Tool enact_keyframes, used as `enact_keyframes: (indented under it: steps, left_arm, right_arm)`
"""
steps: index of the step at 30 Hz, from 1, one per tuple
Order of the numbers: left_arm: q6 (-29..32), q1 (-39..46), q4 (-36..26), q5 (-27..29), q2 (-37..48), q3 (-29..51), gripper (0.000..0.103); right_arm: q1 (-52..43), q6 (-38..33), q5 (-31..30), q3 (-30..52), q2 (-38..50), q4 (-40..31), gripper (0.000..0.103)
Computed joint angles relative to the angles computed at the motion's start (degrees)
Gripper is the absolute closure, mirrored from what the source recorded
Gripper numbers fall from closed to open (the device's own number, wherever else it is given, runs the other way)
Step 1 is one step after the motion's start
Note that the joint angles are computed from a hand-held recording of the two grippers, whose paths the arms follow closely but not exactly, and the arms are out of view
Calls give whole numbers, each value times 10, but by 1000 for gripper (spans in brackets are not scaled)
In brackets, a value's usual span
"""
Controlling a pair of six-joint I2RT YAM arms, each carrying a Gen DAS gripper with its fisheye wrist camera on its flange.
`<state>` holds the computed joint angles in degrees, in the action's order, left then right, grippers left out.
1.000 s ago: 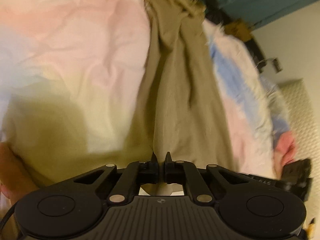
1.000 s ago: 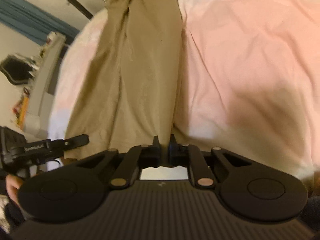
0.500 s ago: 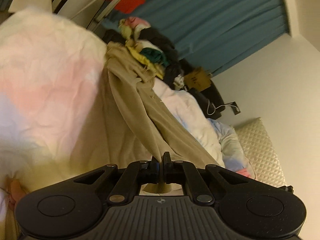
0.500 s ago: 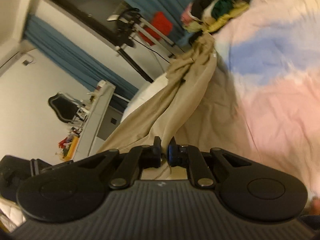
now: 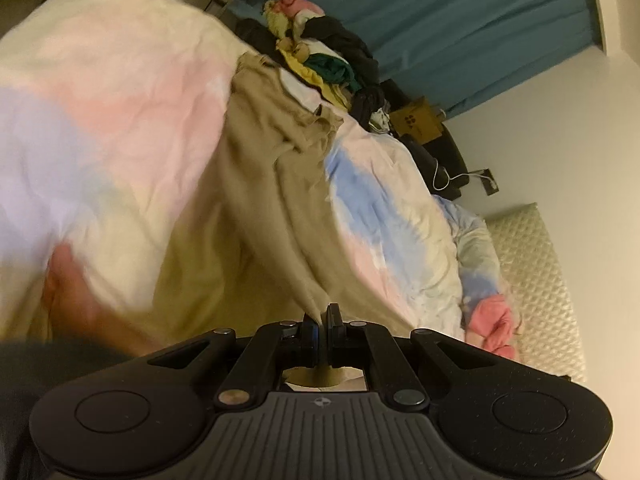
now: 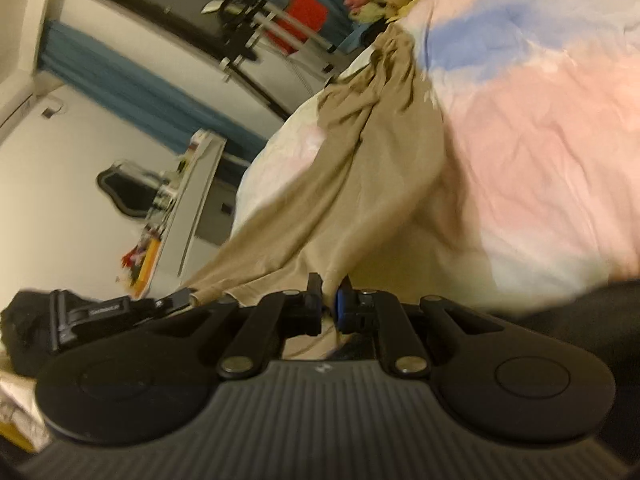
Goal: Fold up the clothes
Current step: 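Lift the strip with both grippers and fold it over onto itself, then open both grippers and release the folded khaki T-shirt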
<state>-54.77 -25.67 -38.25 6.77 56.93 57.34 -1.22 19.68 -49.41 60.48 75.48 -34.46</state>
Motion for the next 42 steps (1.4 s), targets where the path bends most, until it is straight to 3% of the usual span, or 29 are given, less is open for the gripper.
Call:
enact_keyframes:
  steps: [7, 11, 20, 25, 30, 32, 35, 37, 38, 39, 40, 41, 42]
  left_arm:
    - [76, 102, 57, 25, 193, 121, 99]
    - [117, 122, 114, -30, 304, 184, 99]
    - [207, 127, 296, -177, 518, 265, 99]
    - [279, 127, 317, -200, 634, 340, 98]
    - [285, 141, 294, -183, 724, 406, 97]
    - [292, 141, 297, -184, 731, 407, 96]
    - [290, 139, 299, -188, 719, 397, 95]
    - [288, 135, 305, -194, 701, 378, 80]
    - [287, 133, 308, -197, 692, 369, 61]
    - [286, 129, 313, -207, 677, 351, 51]
    - [285, 124, 329, -217, 655, 324, 48]
    - [288, 119, 342, -224, 634, 298, 42]
    - [295, 113, 346, -231, 610, 276, 34]
  right_arm:
    - [56, 108, 89, 120, 159, 151, 93]
    - [100, 133, 167, 225, 291, 214, 93]
    - [163, 52, 320, 440, 533, 310, 92]
    - [173, 16, 376, 531, 647, 326, 92]
    - [188, 2, 414, 681, 757, 237, 92]
    - [191, -10, 419, 716, 776, 214, 92]
    - [190, -11, 418, 704, 767, 216, 91]
    - [191, -10, 421, 669, 744, 233, 90]
    - [192, -10, 424, 646, 728, 243, 86]
    - [194, -12, 428, 617, 707, 253, 83]
    - [195, -13, 431, 585, 684, 266, 71]
    - [195, -14, 429, 541, 655, 293, 52]
    - [195, -16, 427, 501, 628, 317, 41]
